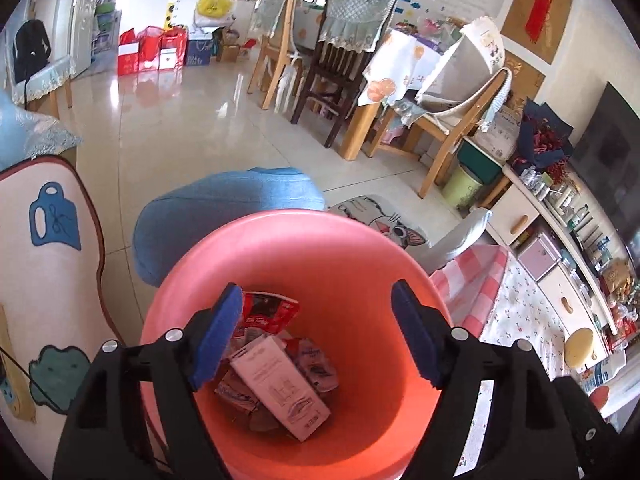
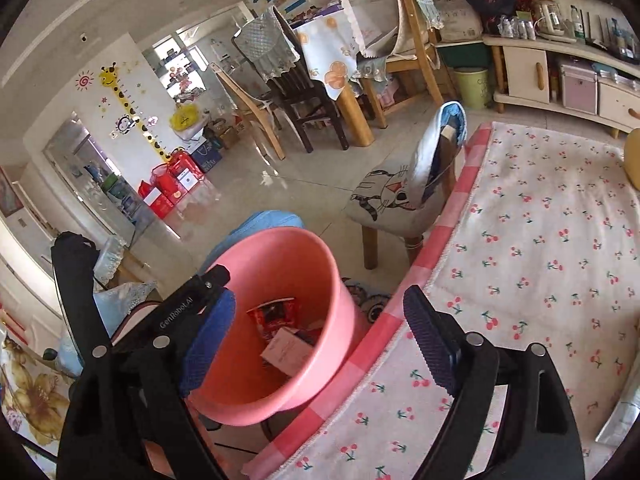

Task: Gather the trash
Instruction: 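Carry the Teh Tarik packet and milk carton over the pink bucket and release, then move both tools back toward the table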

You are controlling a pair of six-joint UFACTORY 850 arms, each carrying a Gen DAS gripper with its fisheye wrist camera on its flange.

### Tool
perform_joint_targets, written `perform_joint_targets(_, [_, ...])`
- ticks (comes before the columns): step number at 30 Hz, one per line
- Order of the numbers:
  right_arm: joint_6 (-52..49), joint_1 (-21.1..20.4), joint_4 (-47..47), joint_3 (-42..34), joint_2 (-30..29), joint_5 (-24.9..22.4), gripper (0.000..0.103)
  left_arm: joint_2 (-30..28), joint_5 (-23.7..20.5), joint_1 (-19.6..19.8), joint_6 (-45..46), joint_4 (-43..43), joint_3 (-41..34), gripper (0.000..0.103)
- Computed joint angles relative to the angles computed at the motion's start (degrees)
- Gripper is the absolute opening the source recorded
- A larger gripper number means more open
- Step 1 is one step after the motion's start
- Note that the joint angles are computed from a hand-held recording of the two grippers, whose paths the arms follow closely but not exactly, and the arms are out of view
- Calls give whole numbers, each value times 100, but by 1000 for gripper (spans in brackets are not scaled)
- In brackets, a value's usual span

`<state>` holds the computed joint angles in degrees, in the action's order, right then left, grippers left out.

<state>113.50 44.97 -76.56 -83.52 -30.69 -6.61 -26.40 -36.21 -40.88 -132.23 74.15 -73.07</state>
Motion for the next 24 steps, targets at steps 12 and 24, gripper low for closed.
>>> perform_joint_targets(12, [378,293,-912,1269,885,-1337,90,-74,13,-336,-1723,2613,118,90])
perform_joint_targets(24, [1032,463,-1427,2444,1751,-2217,94,-316,243,-574,145,1587,-500,90])
